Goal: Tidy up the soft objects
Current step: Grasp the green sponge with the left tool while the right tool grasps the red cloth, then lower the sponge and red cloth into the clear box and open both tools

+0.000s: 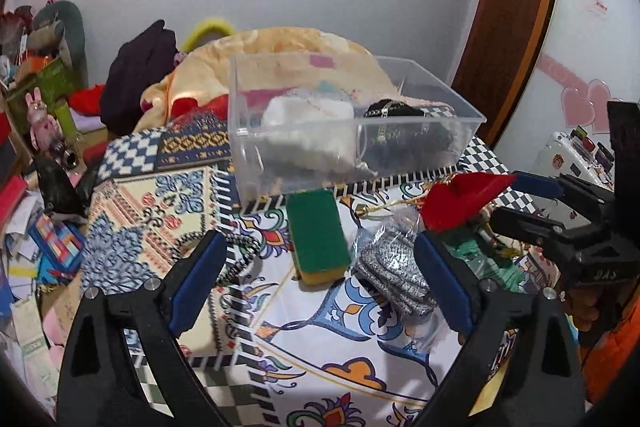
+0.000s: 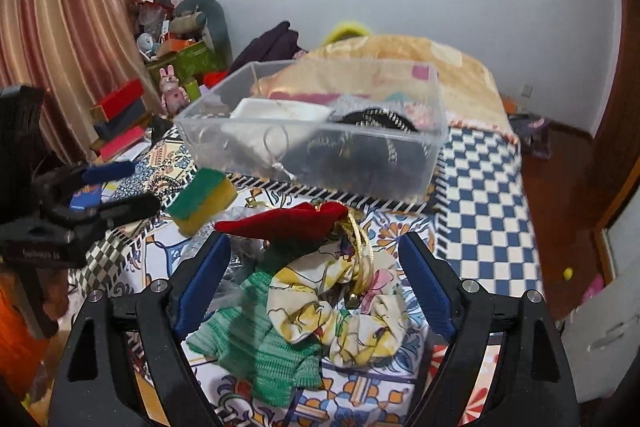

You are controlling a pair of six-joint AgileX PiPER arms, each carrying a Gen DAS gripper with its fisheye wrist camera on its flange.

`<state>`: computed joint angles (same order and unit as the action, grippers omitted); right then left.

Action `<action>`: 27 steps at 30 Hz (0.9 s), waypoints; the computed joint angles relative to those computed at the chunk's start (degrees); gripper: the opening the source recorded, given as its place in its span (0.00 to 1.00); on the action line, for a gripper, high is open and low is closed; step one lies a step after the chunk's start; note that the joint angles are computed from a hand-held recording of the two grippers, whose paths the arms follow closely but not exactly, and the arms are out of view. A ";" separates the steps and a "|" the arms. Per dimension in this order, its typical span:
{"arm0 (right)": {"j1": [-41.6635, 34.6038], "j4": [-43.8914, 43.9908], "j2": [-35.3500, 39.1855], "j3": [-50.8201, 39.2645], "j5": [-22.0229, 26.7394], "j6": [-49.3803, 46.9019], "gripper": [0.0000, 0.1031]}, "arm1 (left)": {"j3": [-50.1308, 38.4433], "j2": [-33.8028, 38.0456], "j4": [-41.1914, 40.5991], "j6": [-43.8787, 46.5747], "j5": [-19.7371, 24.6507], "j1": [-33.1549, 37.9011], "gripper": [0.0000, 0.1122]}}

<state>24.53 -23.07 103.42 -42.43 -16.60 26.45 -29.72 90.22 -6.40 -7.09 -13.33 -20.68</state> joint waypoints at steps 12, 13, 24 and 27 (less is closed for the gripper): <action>-1.60 -21.28 5.01 -6.44 -1.25 20.96 0.56 | -7.14 9.29 25.15 -24.24 0.46 3.30 0.47; -1.50 -23.28 5.32 -7.16 -0.94 23.09 0.49 | -7.75 10.10 26.16 -25.16 0.66 3.33 0.45; -0.55 -16.09 3.32 -5.27 -1.40 15.82 0.14 | -7.34 10.38 23.19 -21.50 -0.04 3.05 0.30; -0.38 -12.51 1.22 -3.59 -2.39 12.47 0.12 | -6.37 7.70 19.86 -18.17 0.32 2.58 0.30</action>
<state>24.16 -35.58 104.64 -46.01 -18.98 38.92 -36.10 97.91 13.46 -25.25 -13.02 -18.10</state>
